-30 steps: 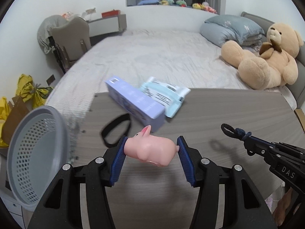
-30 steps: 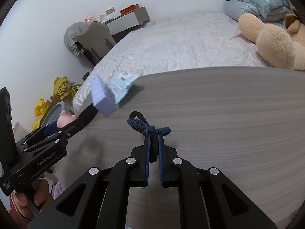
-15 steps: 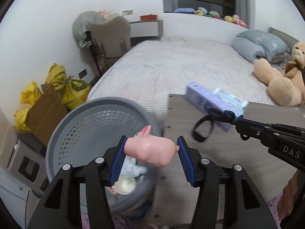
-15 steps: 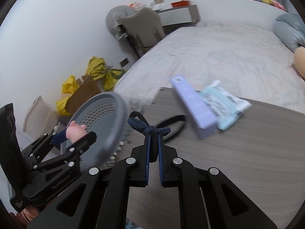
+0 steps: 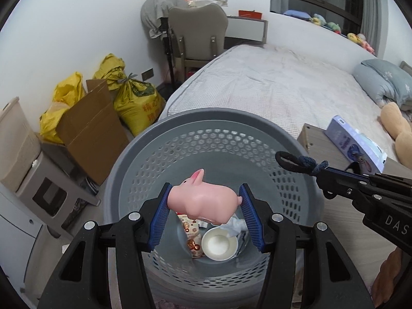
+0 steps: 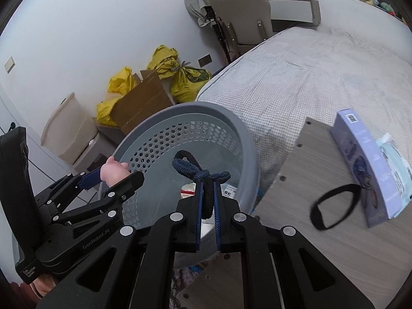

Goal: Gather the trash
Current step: 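Open the left tool over the basket while the right tool releases the hair tie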

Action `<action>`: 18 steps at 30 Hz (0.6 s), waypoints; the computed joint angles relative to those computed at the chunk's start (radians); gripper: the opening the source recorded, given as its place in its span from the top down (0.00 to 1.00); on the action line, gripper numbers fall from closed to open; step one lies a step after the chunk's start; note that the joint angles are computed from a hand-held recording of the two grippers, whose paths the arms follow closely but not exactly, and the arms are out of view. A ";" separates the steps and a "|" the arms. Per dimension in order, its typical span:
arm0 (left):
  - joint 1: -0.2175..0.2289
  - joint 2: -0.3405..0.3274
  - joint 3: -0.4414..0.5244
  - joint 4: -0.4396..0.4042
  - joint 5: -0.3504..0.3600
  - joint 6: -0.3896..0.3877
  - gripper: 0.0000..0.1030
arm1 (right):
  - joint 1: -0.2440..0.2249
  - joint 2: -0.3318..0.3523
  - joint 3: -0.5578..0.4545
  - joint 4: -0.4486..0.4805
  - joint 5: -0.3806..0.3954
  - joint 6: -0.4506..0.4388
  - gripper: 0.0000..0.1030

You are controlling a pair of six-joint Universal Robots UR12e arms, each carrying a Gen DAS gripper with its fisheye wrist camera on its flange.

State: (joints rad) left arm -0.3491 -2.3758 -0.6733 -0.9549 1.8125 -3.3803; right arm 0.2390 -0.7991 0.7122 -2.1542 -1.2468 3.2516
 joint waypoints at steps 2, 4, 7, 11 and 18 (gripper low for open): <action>0.006 0.001 -0.001 -0.006 -0.003 -0.011 0.48 | 0.006 0.016 -0.028 0.019 -0.006 -0.010 0.92; 0.008 -0.001 0.002 -0.011 -0.001 -0.025 0.48 | 0.011 0.026 -0.045 0.025 -0.016 -0.020 0.91; 0.012 0.002 -0.001 -0.016 0.016 -0.050 0.26 | 0.013 0.028 -0.049 0.019 -0.025 -0.027 0.78; 0.016 0.009 -0.010 -0.021 0.031 -0.065 0.23 | 0.014 0.024 -0.040 0.000 -0.044 -0.017 0.68; 0.018 0.013 -0.014 -0.040 0.038 -0.085 0.21 | 0.015 0.025 -0.040 0.012 -0.051 -0.008 0.67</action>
State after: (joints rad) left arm -0.3315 -2.3631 -0.6868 -0.9951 1.8502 -3.4654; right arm 0.2540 -0.7741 0.6724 -2.1426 -1.2981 3.2434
